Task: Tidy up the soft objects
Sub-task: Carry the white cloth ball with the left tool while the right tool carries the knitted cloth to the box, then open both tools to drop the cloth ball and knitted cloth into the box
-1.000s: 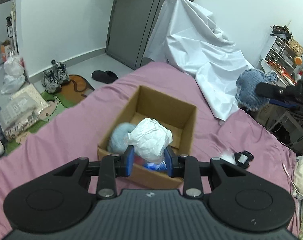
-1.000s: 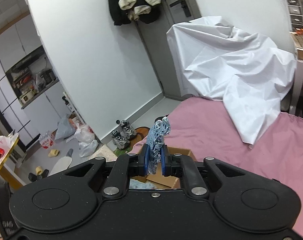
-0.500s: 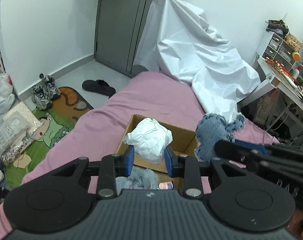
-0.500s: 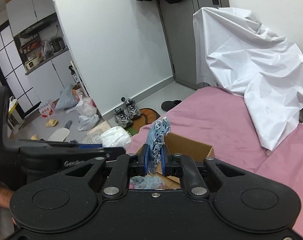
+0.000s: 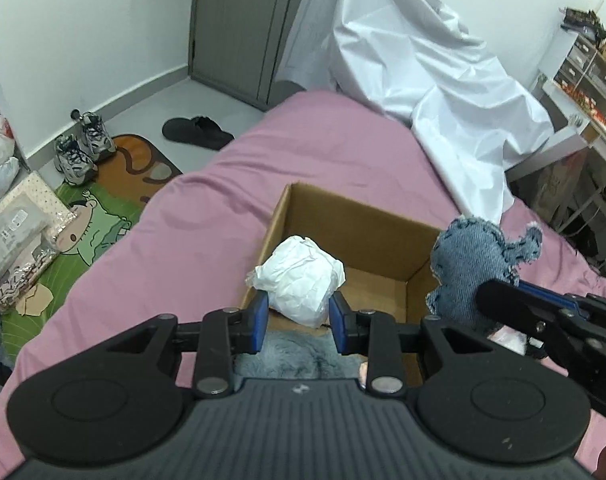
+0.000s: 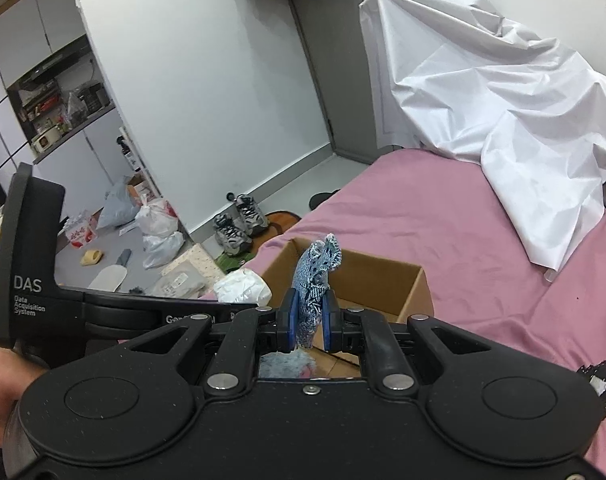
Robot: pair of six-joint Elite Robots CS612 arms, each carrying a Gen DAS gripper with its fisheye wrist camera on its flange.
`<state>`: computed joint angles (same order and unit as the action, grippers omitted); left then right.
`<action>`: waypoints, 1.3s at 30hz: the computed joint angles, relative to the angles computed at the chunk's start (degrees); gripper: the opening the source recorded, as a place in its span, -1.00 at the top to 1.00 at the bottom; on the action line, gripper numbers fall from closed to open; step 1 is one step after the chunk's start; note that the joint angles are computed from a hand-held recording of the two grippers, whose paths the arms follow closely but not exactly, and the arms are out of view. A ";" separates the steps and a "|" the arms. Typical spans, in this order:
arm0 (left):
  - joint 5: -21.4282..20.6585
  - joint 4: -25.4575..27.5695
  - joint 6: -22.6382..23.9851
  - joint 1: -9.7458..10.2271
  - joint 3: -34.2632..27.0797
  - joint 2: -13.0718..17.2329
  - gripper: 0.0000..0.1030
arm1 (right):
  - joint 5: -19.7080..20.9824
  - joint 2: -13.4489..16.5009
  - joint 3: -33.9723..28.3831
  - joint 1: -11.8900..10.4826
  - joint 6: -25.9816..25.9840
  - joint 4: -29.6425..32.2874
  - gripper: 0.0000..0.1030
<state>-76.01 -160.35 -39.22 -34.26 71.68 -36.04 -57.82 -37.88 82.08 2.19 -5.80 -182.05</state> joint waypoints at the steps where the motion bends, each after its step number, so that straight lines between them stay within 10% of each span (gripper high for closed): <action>1: -0.32 0.32 0.30 0.07 -0.46 0.35 0.40 | 0.08 0.31 -0.08 0.02 1.07 -0.52 0.76; 27: -2.99 3.49 0.96 0.65 -1.27 0.73 0.21 | -1.14 2.65 -1.68 0.17 2.05 3.14 0.75; 39: 3.59 -0.82 2.50 -1.35 3.07 -2.14 -0.60 | 1.28 0.94 1.74 -0.72 1.05 -1.71 -0.25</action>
<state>-72.42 -161.18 -36.72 -35.62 74.75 -38.18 -56.55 -36.95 83.82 1.47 -4.76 -183.76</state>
